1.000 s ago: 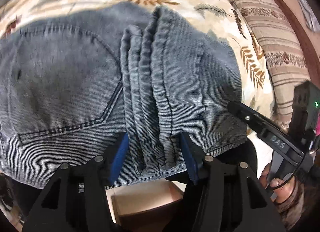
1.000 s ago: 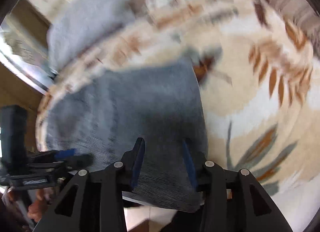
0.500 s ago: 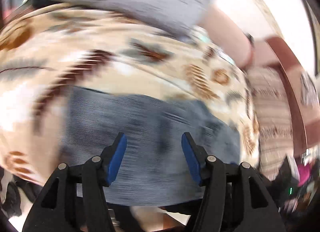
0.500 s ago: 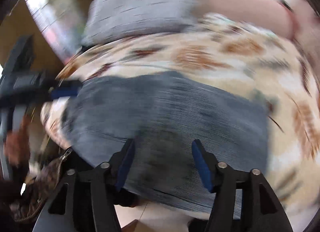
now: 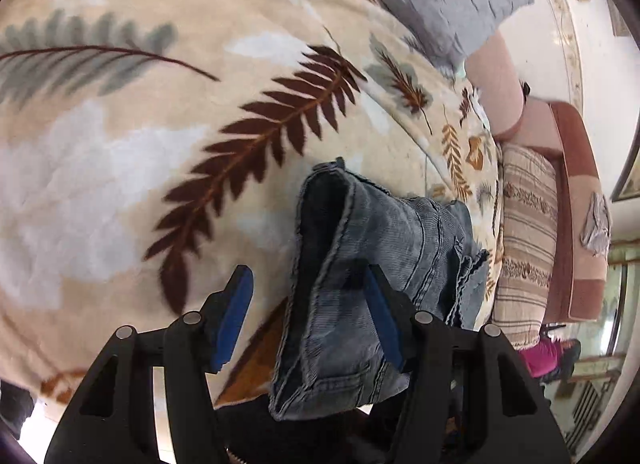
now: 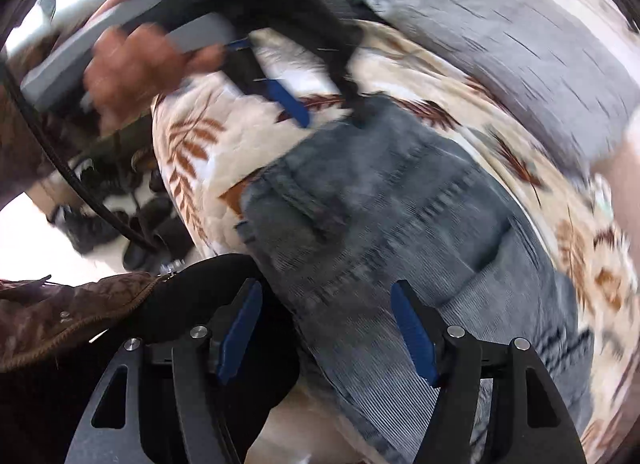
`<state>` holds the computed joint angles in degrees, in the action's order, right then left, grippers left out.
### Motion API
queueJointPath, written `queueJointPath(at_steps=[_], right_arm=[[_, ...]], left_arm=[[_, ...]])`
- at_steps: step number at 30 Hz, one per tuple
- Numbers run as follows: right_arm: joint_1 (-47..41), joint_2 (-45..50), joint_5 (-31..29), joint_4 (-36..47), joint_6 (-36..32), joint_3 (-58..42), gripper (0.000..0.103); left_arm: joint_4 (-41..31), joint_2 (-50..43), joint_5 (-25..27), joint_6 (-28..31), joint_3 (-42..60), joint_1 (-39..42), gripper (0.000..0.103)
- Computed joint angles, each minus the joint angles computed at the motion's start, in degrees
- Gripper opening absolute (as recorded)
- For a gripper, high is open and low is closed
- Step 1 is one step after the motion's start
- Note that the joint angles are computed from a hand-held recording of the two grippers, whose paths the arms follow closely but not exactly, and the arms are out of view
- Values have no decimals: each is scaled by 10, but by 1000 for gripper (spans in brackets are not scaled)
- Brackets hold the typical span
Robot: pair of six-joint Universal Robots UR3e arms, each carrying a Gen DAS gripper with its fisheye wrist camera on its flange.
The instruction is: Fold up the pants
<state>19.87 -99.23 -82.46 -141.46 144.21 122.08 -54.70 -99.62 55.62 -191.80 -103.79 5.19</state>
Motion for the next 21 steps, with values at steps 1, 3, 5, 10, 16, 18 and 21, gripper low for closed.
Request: queueJointPath(at_steps=[1, 3, 5, 10, 16, 18, 21], right_arm=[[25, 16, -22, -21, 8, -1, 69], [77, 76, -72, -75, 14, -12, 70], [114, 126, -122, -129, 15, -19, 70], [158, 200, -184, -232, 6, -27, 70], [71, 103, -86, -195, 6, 5, 23], [42, 52, -60, -181, 12, 23, 19], [-34, -46, 10, -113, 23, 43, 15]], left_arm=[[-2, -14, 0, 2, 15, -5, 62], [-15, -27, -7, 15, 37, -8, 67], [-38, -43, -8, 35, 65, -10, 70], [-63, -65, -25, 63, 88, -6, 74], [-44, -56, -38, 52, 87, -32, 12], [-21, -40, -67, 38, 75, -32, 12], [-10, -19, -90, 17, 101, -54, 12]])
